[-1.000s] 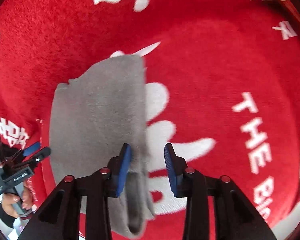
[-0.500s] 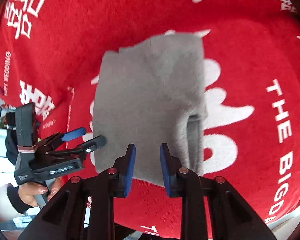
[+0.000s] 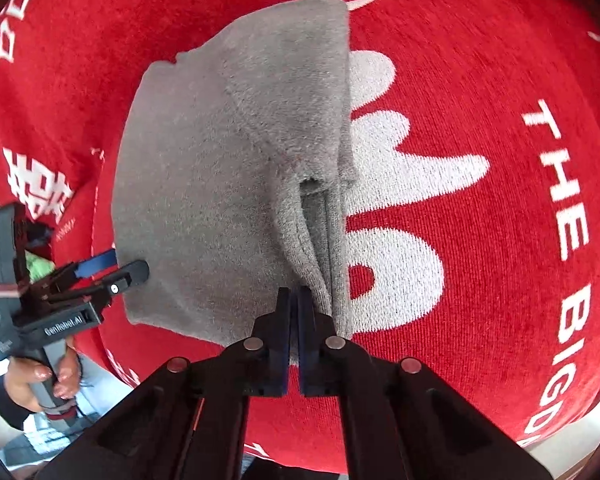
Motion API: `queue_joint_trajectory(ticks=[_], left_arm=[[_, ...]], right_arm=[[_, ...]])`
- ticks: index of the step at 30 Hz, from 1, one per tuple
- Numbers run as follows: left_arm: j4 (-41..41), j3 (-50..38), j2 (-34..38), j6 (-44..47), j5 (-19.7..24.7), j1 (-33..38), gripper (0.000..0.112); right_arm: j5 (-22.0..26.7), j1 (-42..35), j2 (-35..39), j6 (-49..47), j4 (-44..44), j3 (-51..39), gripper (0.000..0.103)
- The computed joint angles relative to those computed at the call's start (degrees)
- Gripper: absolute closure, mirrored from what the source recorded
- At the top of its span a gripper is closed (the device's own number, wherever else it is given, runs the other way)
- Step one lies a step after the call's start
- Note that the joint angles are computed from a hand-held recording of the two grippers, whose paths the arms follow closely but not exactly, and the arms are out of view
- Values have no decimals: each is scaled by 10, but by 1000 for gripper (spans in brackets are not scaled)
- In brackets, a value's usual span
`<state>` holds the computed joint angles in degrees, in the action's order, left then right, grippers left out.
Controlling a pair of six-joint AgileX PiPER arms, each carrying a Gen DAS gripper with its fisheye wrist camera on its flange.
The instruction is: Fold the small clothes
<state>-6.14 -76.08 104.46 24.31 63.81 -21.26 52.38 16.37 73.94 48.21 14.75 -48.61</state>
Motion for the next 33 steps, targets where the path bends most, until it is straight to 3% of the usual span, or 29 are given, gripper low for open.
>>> queue_joint_trajectory(ticks=[10,17,21,33], left_arm=[[36,51,-65,-76,4,-14,30],[50,74,-94,-106,7,-20,30],[49,45,-87,-114,30,-20,30],[34,-8,-66,-116,55,-46,30]], right_arm=[[7,-41,-20,-52,49,17,103],[12,-49,-27,-49,37,14,102],[31,-65,-48,-6,3,13,100],[20,-166,-86,-64,61,35,97]])
